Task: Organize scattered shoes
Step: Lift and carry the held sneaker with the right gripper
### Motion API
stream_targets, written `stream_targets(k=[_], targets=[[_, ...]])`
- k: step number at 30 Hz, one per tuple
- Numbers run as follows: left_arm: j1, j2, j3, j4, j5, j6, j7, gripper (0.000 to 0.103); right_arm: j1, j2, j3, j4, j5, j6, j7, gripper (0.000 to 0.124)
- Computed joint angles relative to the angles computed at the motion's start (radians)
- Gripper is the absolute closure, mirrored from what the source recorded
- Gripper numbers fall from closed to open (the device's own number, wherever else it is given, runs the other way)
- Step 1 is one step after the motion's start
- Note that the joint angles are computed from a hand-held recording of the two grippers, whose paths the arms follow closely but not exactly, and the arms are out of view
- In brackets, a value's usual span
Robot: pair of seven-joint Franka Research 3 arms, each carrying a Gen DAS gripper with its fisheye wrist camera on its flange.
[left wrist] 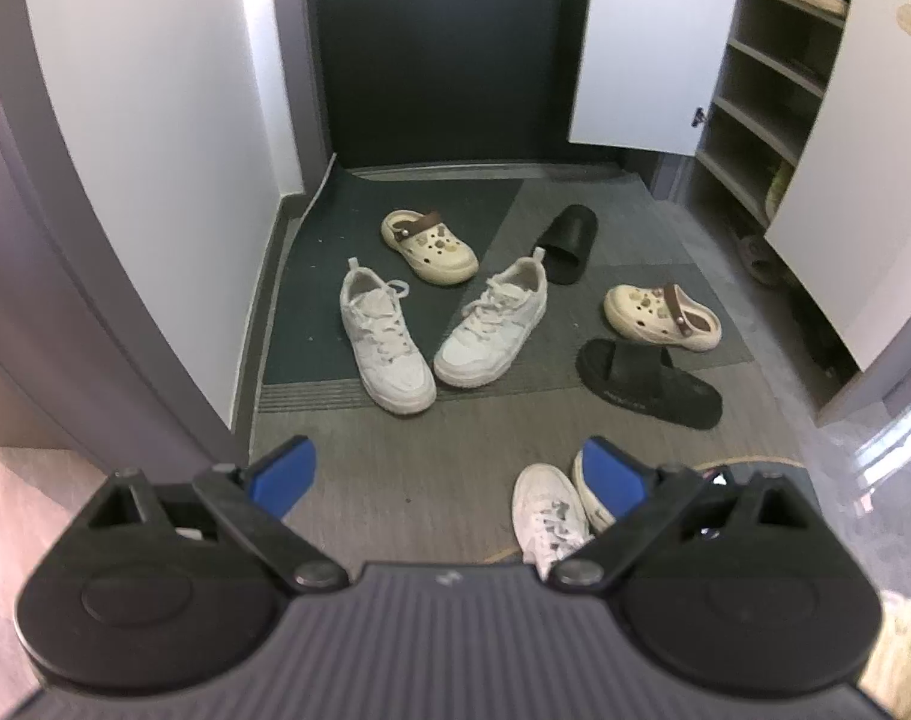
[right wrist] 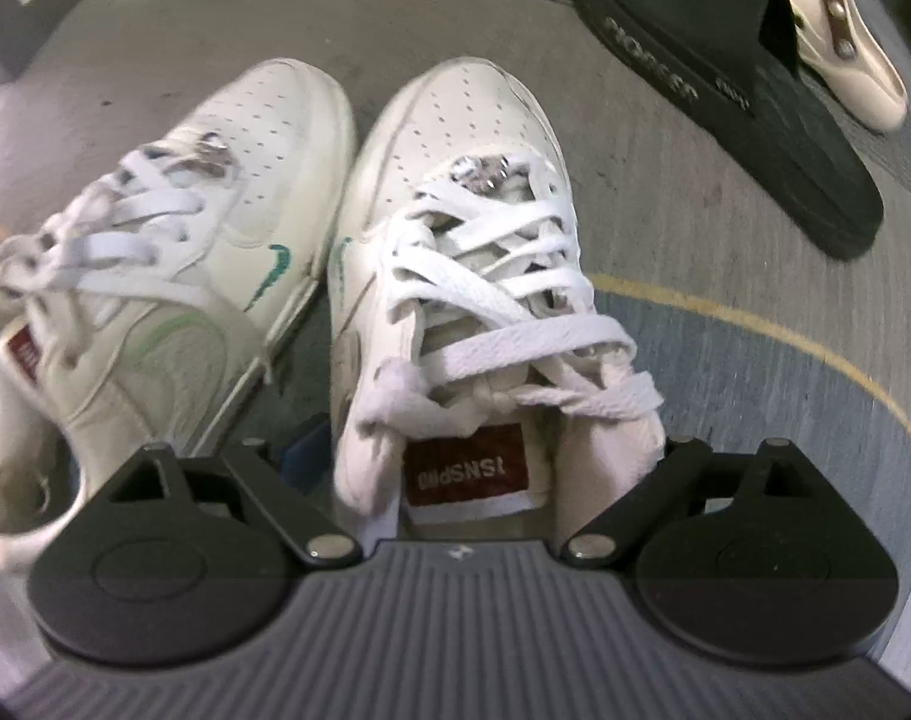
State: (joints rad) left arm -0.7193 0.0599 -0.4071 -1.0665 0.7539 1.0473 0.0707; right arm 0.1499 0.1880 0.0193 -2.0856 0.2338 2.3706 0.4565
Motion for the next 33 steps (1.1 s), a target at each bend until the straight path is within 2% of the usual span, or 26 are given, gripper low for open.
stream_targets(k=[2,7,10,13,18,23,28,33], targets=[[0.008,-0.016,0.005,-0.018,-0.013,0.004,-0.013,0.006,0.013,0.002,-0.007,0.015,-0.024,-0.017,0.087,0.036],[0.046,-0.066,-0.003,-0.067,-0.043,0.037,-0.04,0.006,0.011,0.01,-0.028,0.067,-0.008,-0.078,0.363,0.039],[0.067,-0.093,-0.019,-0.089,-0.041,0.052,-0.048,0.006,-0.009,-0.003,-0.033,0.084,0.024,-0.099,0.454,0.039],[0.062,-0.08,-0.048,-0.06,0.02,0.013,-0.043,0.006,-0.026,-0.027,-0.033,0.106,0.056,-0.127,0.51,0.039],[0.043,-0.075,-0.065,-0.037,0.07,-0.011,-0.051,0.006,-0.037,-0.082,-0.016,0.124,0.176,-0.164,0.526,0.039],[0.027,-0.082,-0.072,-0.035,0.087,-0.027,-0.076,0.006,-0.015,-0.157,0.004,0.11,0.318,-0.234,0.501,0.039],[0.022,-0.089,-0.081,-0.033,0.112,-0.055,-0.089,0.006,0.058,-0.253,0.037,0.038,0.427,-0.3,0.464,0.039],[0.036,-0.107,-0.086,-0.045,0.125,-0.083,-0.101,0.005,0.141,-0.322,0.069,-0.083,0.444,-0.293,0.47,0.039]])
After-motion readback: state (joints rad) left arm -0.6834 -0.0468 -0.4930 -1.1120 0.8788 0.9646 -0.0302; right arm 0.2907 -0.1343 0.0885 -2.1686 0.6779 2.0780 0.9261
